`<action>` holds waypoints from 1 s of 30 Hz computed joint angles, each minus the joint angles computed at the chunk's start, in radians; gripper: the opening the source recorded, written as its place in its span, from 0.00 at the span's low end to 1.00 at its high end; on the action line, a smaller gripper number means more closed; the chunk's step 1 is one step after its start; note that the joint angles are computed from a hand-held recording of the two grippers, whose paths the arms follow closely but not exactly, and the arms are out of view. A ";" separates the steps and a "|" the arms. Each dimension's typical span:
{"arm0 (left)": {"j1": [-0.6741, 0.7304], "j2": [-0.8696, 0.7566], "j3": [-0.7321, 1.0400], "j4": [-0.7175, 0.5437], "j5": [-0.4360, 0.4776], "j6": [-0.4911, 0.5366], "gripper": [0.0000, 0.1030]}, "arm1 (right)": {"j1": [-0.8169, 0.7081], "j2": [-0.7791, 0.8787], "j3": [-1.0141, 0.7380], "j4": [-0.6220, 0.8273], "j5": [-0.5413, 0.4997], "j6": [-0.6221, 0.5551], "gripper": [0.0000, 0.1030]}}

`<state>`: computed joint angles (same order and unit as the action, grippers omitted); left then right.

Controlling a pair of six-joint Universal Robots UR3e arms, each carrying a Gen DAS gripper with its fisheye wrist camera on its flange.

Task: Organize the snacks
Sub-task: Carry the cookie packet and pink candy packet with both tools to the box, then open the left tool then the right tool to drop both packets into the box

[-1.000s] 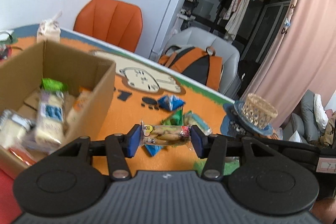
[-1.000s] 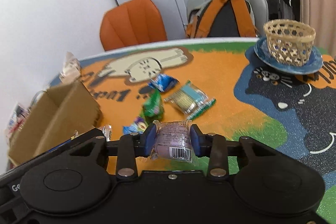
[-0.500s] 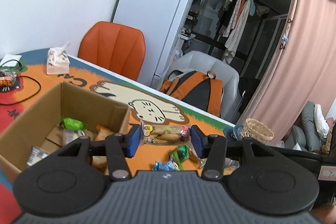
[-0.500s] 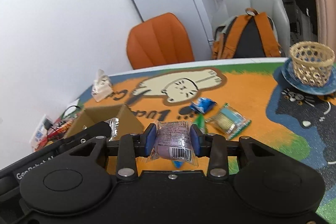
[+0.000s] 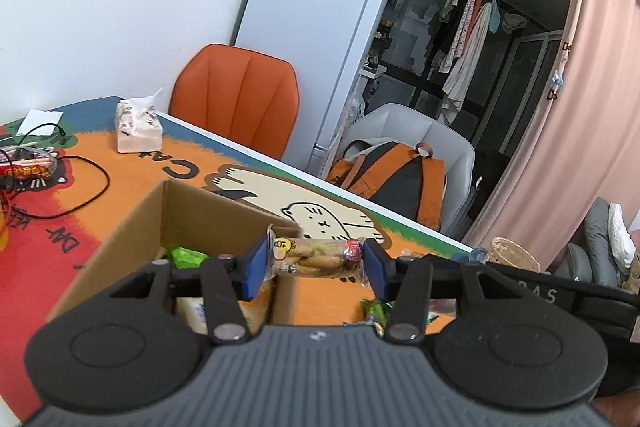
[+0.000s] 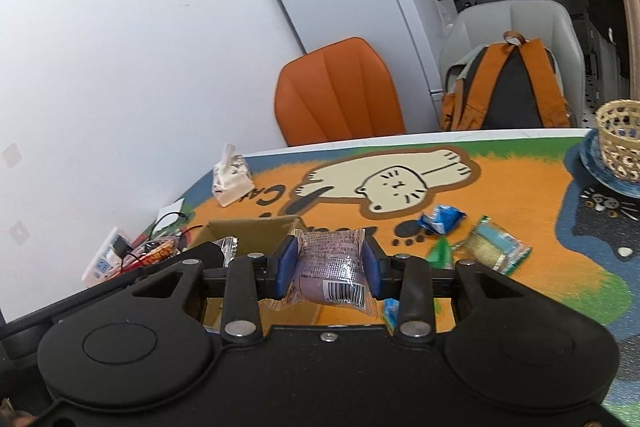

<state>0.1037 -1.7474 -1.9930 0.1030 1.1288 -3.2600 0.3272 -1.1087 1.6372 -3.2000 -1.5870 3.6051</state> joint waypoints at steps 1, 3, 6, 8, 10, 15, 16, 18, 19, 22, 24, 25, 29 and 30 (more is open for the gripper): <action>0.016 0.005 0.004 -0.016 -0.018 0.010 0.49 | 0.006 0.010 -0.018 0.005 -0.002 0.000 0.35; 0.052 0.008 0.015 -0.043 -0.051 0.032 0.49 | 0.019 0.033 -0.063 0.023 -0.008 -0.004 0.35; 0.089 0.003 0.040 -0.088 -0.078 0.056 0.49 | 0.030 0.062 -0.110 0.041 -0.012 0.001 0.35; 0.106 -0.006 0.054 -0.103 -0.084 0.065 0.49 | 0.036 0.080 -0.139 0.052 -0.008 0.003 0.35; 0.128 -0.011 0.064 -0.122 -0.096 0.077 0.49 | 0.044 0.099 -0.171 0.070 -0.008 0.004 0.35; 0.170 -0.028 0.084 -0.169 -0.104 0.088 0.49 | 0.063 0.147 -0.260 0.121 -0.014 -0.001 0.35; 0.175 -0.029 0.087 -0.182 -0.103 0.091 0.49 | 0.067 0.158 -0.280 0.133 -0.017 -0.001 0.35; 0.185 -0.032 0.093 -0.208 -0.107 0.101 0.52 | 0.075 0.181 -0.321 0.153 -0.019 0.001 0.35; 0.188 -0.034 0.103 -0.236 -0.113 0.119 0.53 | 0.079 0.192 -0.338 0.160 -0.018 0.001 0.35; 0.190 -0.034 0.100 -0.241 -0.089 0.124 0.69 | 0.088 0.225 -0.392 0.178 -0.011 0.002 0.35; 0.201 -0.031 0.083 -0.215 -0.085 0.112 0.72 | 0.092 0.245 -0.425 0.195 -0.008 0.000 0.35; 0.209 -0.026 0.078 -0.219 -0.091 0.112 0.72 | 0.094 0.254 -0.440 0.204 -0.006 0.000 0.35; 0.236 -0.007 0.059 -0.224 -0.096 0.106 0.73 | 0.100 0.294 -0.507 0.239 0.002 0.000 0.35; 0.241 -0.002 0.053 -0.221 -0.097 0.105 0.73 | 0.102 0.306 -0.526 0.248 0.003 0.001 0.35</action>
